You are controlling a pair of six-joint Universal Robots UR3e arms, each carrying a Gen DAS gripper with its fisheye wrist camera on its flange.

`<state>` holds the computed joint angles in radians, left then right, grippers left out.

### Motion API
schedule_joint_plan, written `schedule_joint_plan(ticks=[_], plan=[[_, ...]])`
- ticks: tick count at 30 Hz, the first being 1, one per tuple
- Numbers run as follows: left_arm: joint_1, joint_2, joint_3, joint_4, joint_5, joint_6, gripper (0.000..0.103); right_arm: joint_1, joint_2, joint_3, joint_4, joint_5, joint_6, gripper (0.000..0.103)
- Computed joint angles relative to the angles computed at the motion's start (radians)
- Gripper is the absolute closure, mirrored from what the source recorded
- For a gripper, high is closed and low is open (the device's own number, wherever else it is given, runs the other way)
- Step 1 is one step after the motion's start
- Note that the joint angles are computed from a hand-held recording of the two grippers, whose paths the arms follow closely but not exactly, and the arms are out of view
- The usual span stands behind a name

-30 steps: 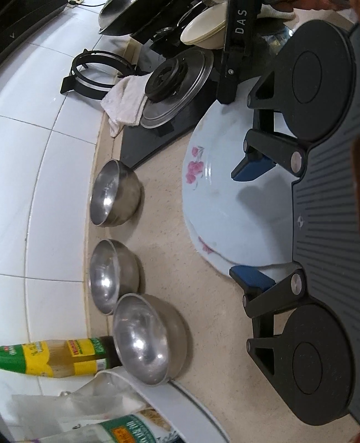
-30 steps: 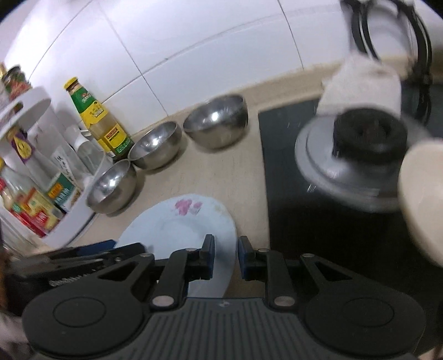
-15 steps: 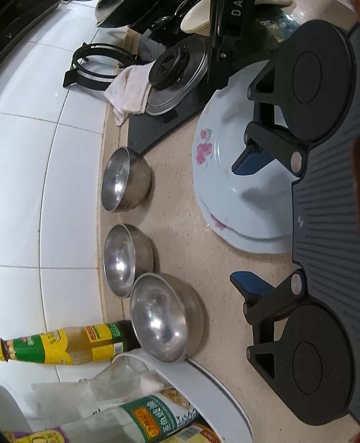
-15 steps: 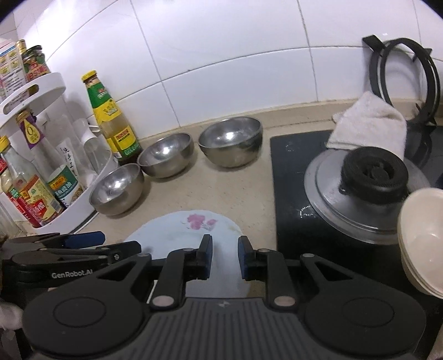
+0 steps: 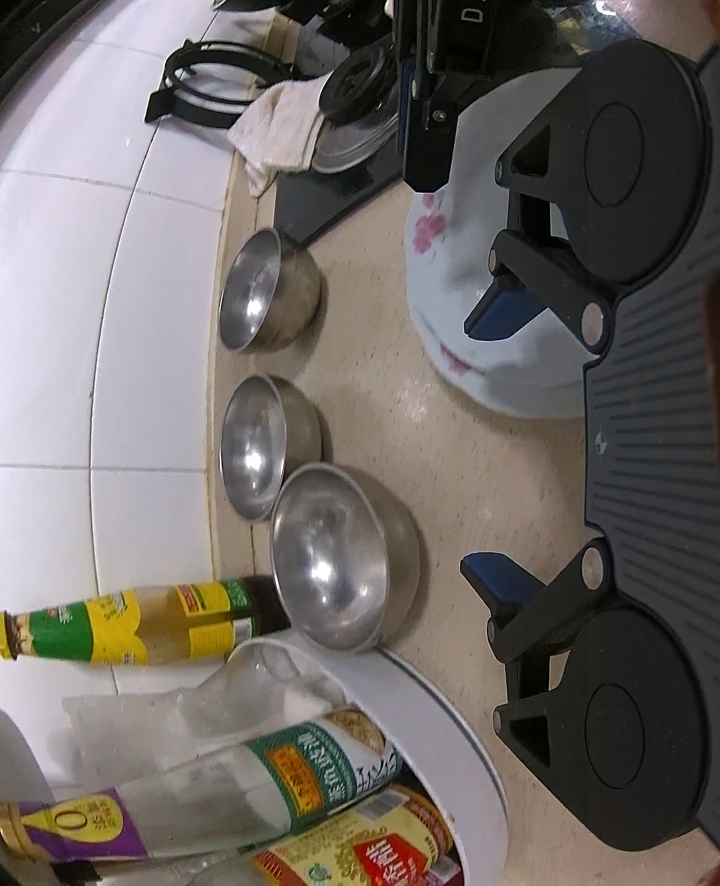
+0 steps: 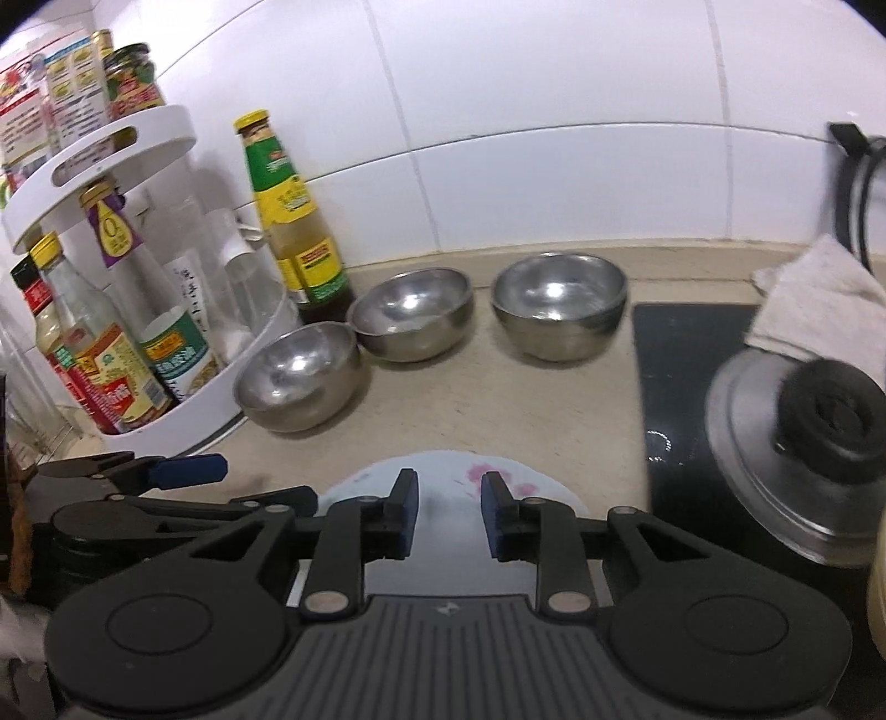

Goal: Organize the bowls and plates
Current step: 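Open both tools and move them to the steel bowls by the wall, then close the left tool on a steel bowl rim while the right tool grips the opposite rim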

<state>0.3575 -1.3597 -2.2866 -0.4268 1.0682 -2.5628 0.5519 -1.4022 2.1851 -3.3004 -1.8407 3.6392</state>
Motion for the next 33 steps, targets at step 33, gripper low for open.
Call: schedule_joint_plan(ticks=[33], plan=[[-0.05, -0.503, 0.482, 0.058, 0.069, -0.27, 0.011, -0.194, 0.504, -0.881, 0.487, 0.419, -0.119, 0.076]])
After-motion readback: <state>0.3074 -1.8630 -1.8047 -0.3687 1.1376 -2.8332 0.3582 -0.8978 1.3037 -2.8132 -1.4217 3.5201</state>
